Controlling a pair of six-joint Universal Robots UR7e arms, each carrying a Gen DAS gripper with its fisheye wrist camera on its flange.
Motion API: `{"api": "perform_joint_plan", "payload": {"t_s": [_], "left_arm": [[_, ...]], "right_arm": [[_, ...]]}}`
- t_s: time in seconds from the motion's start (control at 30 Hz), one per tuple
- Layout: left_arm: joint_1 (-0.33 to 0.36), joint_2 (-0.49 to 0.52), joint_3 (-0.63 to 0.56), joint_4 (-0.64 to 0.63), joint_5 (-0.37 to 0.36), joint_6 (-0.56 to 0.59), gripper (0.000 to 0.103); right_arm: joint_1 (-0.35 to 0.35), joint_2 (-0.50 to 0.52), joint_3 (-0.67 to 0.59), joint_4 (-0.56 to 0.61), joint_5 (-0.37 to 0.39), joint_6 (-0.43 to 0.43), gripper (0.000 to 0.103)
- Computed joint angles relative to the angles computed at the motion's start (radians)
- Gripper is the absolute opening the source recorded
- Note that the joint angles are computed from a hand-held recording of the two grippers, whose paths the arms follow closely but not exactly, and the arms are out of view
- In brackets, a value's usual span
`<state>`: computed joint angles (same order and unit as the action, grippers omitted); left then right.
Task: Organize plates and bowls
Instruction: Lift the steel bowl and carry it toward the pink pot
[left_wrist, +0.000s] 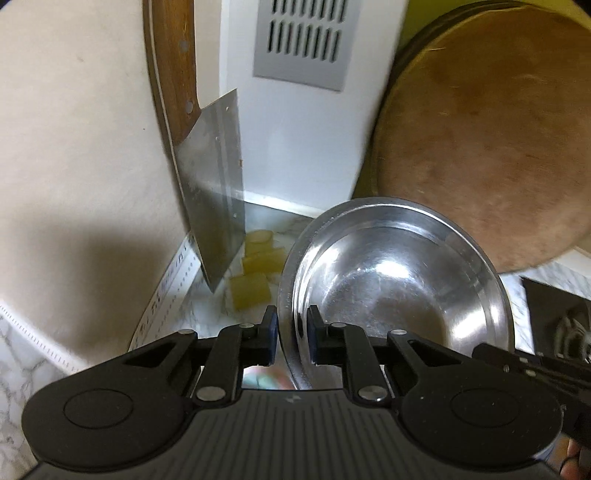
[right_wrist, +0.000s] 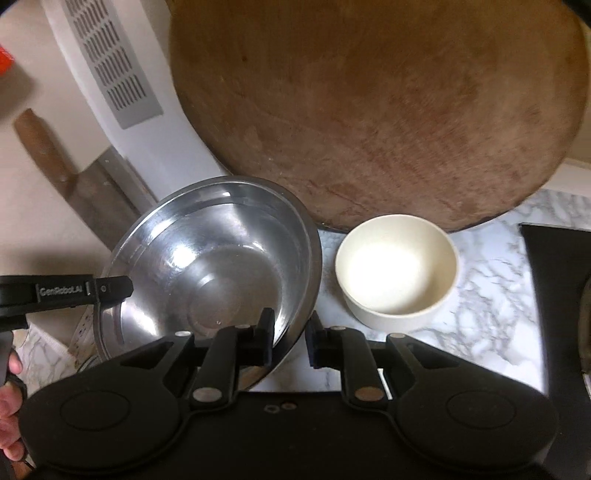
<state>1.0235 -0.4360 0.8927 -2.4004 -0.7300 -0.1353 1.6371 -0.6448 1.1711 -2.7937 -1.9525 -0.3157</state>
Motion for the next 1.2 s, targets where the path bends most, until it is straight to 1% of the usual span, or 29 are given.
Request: {"api": "perform_joint_plan", "payload": {"t_s": [0.2,0.33,0.4,0.6,0.7,0.83,1.03,1.2], "left_arm": [[-0.042,-0.129,0.229,-0.067,-0.021,-0.024,0.015],[-0.062,-0.197,0.364,-0.103,-0.019,-0.041,0.015],[-0.074,-0.232,0.432,-0.119,-0.023,-0.054,0.015],[-0.102,-0.314,0.595,-0.154,-0.047,-0.075,0.015],[-0.11,-0.338,0.648,-0.164,-0.059,-0.084,0.015],[-0.123,-0.363,0.722,-0.196,-0.049,-0.085,0.015],[-0.123,-0.372,0.791,-0.222,-0.046,-0.092,0.015],[-0.117,-0.383,0.84,-0.251,-0.06,-0.103,0.015]], "right_arm": [[0.009,-0.105,0.151,-0.056,-0.006,0.01,0.018],[0.013,-0.168,0.269,-0.131,-0.019,-0.026,0.018],[0.014,-0.198,0.323,-0.147,-0.024,-0.028,0.018],[0.008,-0.291,0.48,-0.191,-0.033,-0.018,0.018],[0.001,-0.327,0.541,-0.203,-0.035,-0.005,0.018],[-0.015,-0.36,0.621,-0.253,-0.019,-0.01,0.018],[-0.023,-0.366,0.701,-0.336,-0.046,-0.059,0.018],[-0.043,-0.373,0.728,-0.324,-0.041,-0.052,0.018]]}}
